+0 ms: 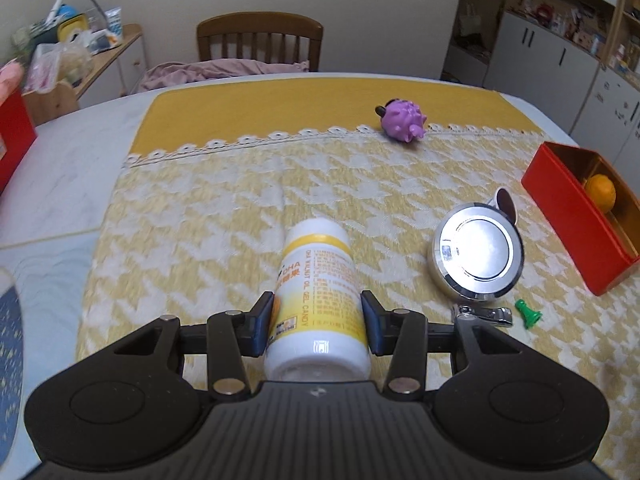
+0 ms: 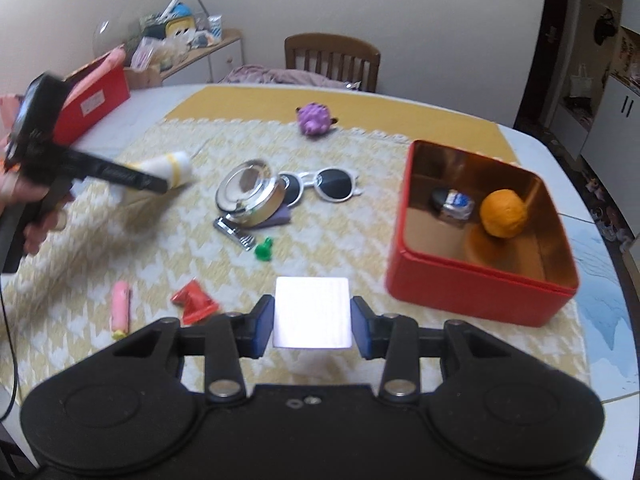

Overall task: Organize rigid objects
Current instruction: 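Carry bottle with left tool and pink note with right tool over red tin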

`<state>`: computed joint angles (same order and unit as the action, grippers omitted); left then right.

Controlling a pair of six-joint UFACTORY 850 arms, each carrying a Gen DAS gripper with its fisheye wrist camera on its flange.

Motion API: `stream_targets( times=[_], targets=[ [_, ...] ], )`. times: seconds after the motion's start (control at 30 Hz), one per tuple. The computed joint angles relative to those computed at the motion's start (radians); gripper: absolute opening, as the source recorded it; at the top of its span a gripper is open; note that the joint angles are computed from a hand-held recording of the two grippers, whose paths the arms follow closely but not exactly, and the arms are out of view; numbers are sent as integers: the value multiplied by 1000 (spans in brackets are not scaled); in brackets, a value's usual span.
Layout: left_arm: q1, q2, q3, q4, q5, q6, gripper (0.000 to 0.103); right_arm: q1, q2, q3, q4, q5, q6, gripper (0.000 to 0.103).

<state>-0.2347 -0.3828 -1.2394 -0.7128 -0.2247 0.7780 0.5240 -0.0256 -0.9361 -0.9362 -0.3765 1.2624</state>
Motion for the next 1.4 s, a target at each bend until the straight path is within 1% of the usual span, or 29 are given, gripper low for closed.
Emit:
stream_targets(
  times=[0.13,0.3,0.4,0.5,0.67,0.8,0.93,1.03,1.17,1.3,1.4],
  targets=[
    [-2,46,38,-51,11,35,44,-18,27,12,-27,0,16,40],
    [-10,82,61,-76,8,33,44,-48,49,20,-56,1,39,40],
    [-22,103,73,-140,4,82,44,-67,58,22,-86,-1,56,40],
    [-35,122,80,-252,-17,176,44,-90,62,20,-96,-3,52,40],
    [-78,142,72,-375,-62,285,44,-131,70,23,-92,7,31,40],
    [-122,138,46,-434,-92,335,44,-167,73,23,-76,16,-2,40],
    [-171,113,3,-472,-105,359,44,-214,70,23,-36,40,-58,40],
    [-207,86,-37,-470,-106,345,44,-246,65,19,-9,50,-100,40],
    [-258,39,-101,-421,-99,295,44,-289,40,1,29,63,-170,40],
    [-301,-35,-190,-306,-106,154,44,-340,8,-20,166,97,-321,40],
    [-329,-89,-256,-193,-112,26,44,-365,-12,-29,253,111,-444,40]
  ],
)
